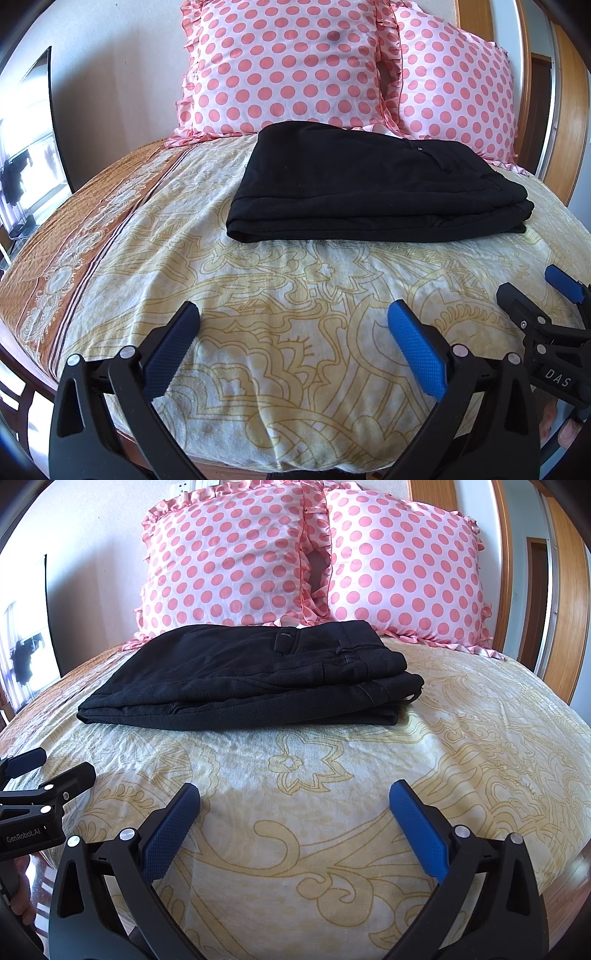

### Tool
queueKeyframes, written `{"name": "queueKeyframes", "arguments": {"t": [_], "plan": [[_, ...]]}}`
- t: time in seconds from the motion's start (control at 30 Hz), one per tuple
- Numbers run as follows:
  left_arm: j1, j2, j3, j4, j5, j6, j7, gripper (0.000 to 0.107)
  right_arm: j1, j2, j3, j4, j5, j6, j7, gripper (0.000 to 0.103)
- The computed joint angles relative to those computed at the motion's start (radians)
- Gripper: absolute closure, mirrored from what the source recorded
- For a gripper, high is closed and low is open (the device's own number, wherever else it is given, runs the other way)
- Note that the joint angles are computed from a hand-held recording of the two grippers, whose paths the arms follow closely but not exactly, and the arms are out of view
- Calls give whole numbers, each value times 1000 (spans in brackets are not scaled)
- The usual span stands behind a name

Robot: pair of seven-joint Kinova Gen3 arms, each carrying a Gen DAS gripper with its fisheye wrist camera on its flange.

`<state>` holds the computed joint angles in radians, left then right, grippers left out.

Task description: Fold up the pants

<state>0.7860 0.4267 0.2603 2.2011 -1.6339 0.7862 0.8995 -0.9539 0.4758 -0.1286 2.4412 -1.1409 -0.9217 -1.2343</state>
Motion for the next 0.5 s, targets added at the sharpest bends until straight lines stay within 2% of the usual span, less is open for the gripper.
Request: {"name": "queueKeyframes", "arguments": {"t": [0.5], "plan": [[6, 10, 9, 4, -15, 22, 25, 6, -1, 2, -1, 1, 0, -3, -3, 1]]}}
